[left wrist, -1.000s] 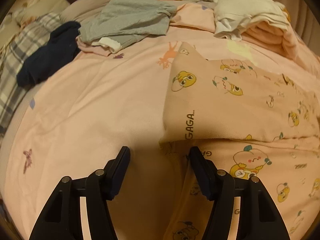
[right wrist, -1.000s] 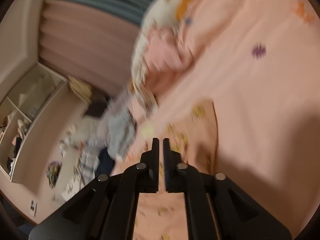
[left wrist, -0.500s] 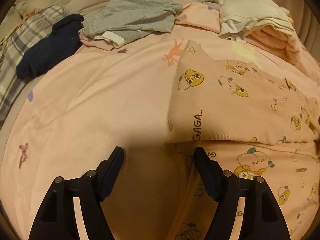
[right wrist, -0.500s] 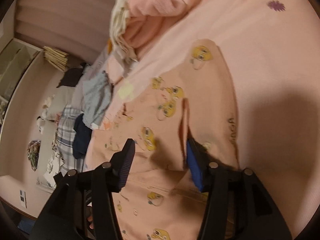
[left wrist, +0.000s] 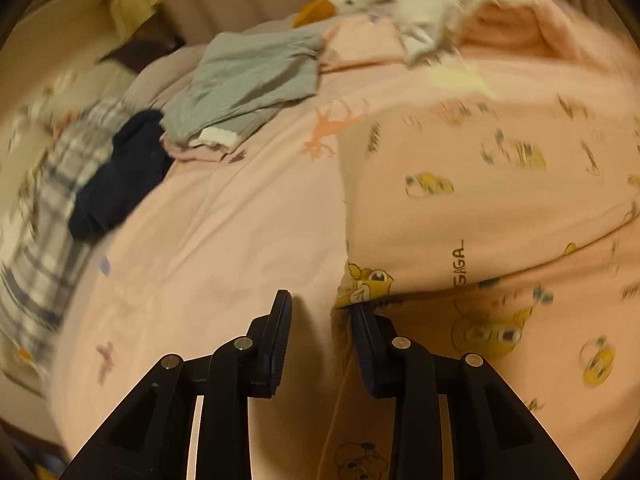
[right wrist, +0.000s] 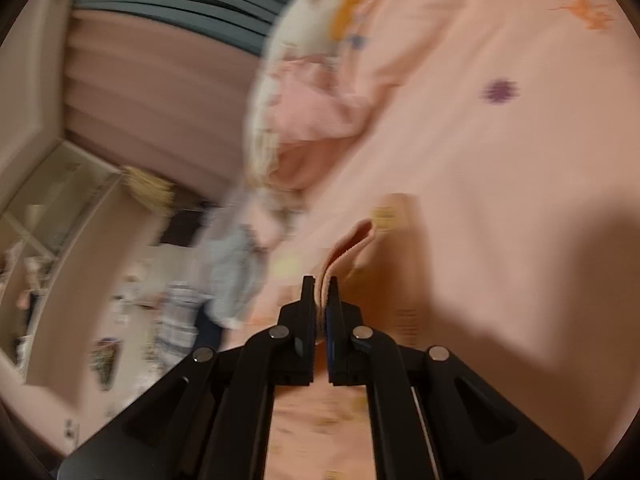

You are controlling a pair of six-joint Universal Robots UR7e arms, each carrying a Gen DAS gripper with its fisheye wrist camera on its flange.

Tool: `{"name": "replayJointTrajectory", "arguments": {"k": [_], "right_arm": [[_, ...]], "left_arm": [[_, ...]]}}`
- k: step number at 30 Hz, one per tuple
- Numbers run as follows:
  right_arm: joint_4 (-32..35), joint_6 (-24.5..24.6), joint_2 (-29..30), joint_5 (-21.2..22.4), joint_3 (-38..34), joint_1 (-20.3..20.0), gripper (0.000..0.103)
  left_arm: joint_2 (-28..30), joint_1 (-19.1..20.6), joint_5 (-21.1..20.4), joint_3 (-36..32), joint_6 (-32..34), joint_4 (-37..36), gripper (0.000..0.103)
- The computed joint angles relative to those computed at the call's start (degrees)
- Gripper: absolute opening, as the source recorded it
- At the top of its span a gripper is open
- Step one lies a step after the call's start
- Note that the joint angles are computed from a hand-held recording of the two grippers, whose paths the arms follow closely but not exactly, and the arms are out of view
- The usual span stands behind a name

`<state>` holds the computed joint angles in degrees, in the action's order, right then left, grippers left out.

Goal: Fold small clothes

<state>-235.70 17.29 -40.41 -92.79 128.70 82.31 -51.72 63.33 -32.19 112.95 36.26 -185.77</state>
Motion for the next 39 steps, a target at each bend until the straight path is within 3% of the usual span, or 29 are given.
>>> {"name": "replayJointTrajectory", "arguments": {"k": [1, 3, 5, 6, 8, 10, 12, 14, 16, 17, 19, 21, 23, 25, 26, 28, 31, 33, 35, 37, 39], "right_arm": [[4.5, -0.4, -0.3, -4.3, -0.8, 0.7, 0.007], [6.2, 2.1, -0.2, -5.7, -1.6, 1.3, 0.008], [8.9, 1.1, -2.3, -9.3, -1.2, 3.7, 0.013], [8.8, 0.3, -2.8, -12.6, -1.1, 5.2, 0.022], [4.9, -1.9, -3.0, -18.5, -0.9, 8.2, 0.031], [-1.2, -4.9, -2.8, -14.9, 0.5, 8.3, 0.031], [-5.4, -7.7, -2.3, -4.1, 1.3, 6.5, 0.031], [-3.2, -9.3, -1.6, 0.2, -0.1, 5.8, 0.029], [7.5, -8.1, -1.6, -4.7, -3.3, 6.8, 0.026], [13.5, -7.6, -1.1, -9.0, -5.2, 7.5, 0.023], [24.7, -10.2, 0.1, -18.6, -8.7, 9.1, 0.000], [30.1, -15.2, -0.9, -24.9, -9.9, 11.8, 0.000], [34.3, -15.0, -2.3, -27.4, -9.7, 13.0, 0.000], [36.7, -12.5, -2.9, -29.9, -9.6, 13.7, 0.000], [38.3, -9.2, -3.6, -31.0, -9.8, 14.4, 0.004], [37.9, -6.9, -4.9, -29.3, -8.9, 14.5, 0.014], [28.1, -13.6, -2.8, -24.5, -8.0, 15.1, 0.039], [30.2, -13.4, -1.5, -21.6, -9.3, 14.4, 0.037], [37.1, -12.4, -0.1, -23.5, -11.8, 14.1, 0.034], [36.7, -16.4, 0.7, -26.2, -12.3, 15.0, 0.027], [38.9, -13.9, -1.0, -27.3, -11.4, 15.0, 0.026]], "left_arm": [[-0.5, -0.3, 0.8, 0.1, -1.0, 2.1, 0.034], [-3.5, -1.3, 2.2, 0.1, -9.8, 12.6, 0.034], [-7.8, -2.3, -0.1, 0.5, -17.2, 22.3, 0.034], [-10.0, -3.2, -2.5, 0.9, -18.3, 23.6, 0.034], [-12.2, -4.7, -5.5, 2.6, -16.8, 19.3, 0.034], [-13.4, -5.5, -10.5, 4.1, -12.3, 11.4, 0.034], [-12.8, -4.4, -16.5, 4.1, -8.4, 6.6, 0.034], [-10.0, -2.2, -18.2, 1.6, -7.2, 6.8, 0.034], [-6.7, 0.0, -13.2, -2.3, -11.8, 13.8, 0.034], [-6.3, 1.5, -13.3, -4.0, -14.6, 19.1, 0.034], [-6.3, 4.9, -17.1, -6.7, -18.6, 27.0, 0.034], [-7.5, 7.1, -23.1, -7.7, -20.7, 28.8, 0.035], [-8.0, 7.4, -23.0, -10.4, -25.9, 35.3, 0.036], [-9.3, 6.7, -22.9, -10.5, -32.0, 37.1, 0.036], [-10.2, 6.3, -24.0, -9.5, -31.7, 34.4, 0.036], [-11.4, 5.7, -28.0, -6.9, -26.0, 26.2, 0.036], [-10.1, 4.7, -26.5, -6.2, -21.6, 21.9, 0.036], [-8.6, 5.4, -25.6, -8.3, -24.2, 29.2, 0.036], [-6.6, 7.2, -25.3, -9.5, -25.7, 33.9, 0.036], [-7.0, 7.0, -25.4, -7.8, -20.4, 29.6, 0.036], [-6.6, 5.6, -21.0, -7.0, -17.5, 28.9, 0.037]]}}
